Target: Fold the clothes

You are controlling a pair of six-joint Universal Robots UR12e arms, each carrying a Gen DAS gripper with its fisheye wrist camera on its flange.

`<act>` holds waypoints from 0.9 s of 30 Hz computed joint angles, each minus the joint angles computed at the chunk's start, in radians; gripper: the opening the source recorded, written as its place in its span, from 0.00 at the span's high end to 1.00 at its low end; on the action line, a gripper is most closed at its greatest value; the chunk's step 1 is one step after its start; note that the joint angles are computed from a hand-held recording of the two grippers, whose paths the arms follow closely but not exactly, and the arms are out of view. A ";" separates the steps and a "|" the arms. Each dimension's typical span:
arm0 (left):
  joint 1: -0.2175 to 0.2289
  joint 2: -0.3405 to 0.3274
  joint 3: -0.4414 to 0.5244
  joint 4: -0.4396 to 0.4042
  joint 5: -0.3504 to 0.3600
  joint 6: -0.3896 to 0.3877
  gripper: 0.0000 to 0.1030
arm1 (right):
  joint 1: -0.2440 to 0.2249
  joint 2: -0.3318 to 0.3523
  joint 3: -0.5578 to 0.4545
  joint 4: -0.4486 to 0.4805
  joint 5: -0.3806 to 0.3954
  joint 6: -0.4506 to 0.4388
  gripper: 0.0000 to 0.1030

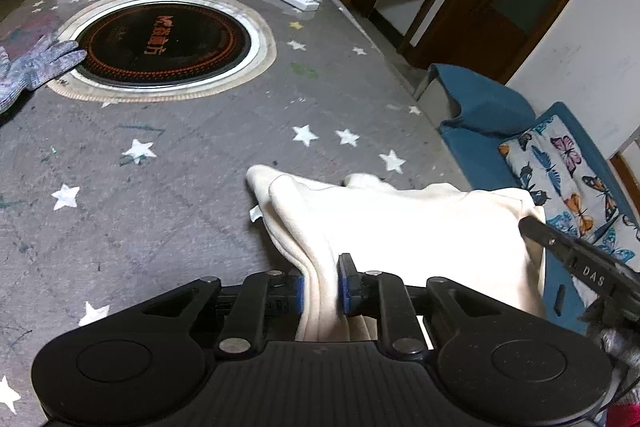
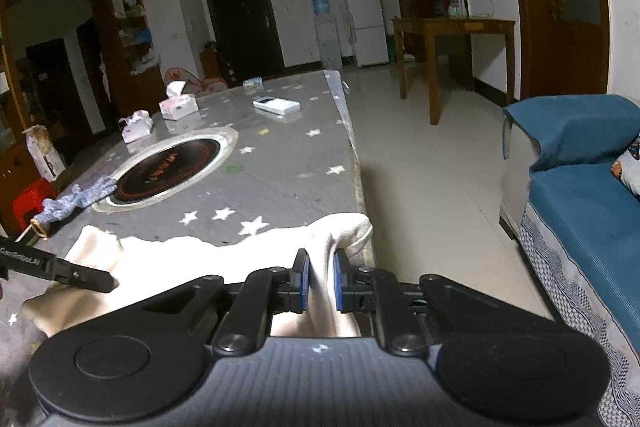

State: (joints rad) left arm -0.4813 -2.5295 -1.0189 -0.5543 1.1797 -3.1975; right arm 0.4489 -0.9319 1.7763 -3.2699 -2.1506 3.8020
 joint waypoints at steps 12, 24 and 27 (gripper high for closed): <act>-0.001 0.006 0.002 0.080 0.077 -0.006 0.68 | -0.011 0.012 -0.018 -0.008 0.040 -0.043 0.85; -0.035 -0.064 0.122 -0.008 0.021 0.129 0.70 | -0.025 0.060 -0.087 0.027 0.137 -0.079 0.77; -0.039 -0.089 0.163 -0.044 0.023 0.132 0.70 | -0.026 0.068 -0.099 0.042 0.131 -0.087 0.74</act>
State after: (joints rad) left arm -0.5205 -2.6185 -0.8562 -0.5979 1.2029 -3.0652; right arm 0.4231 -0.8634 1.6771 -3.2277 -2.0193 3.7146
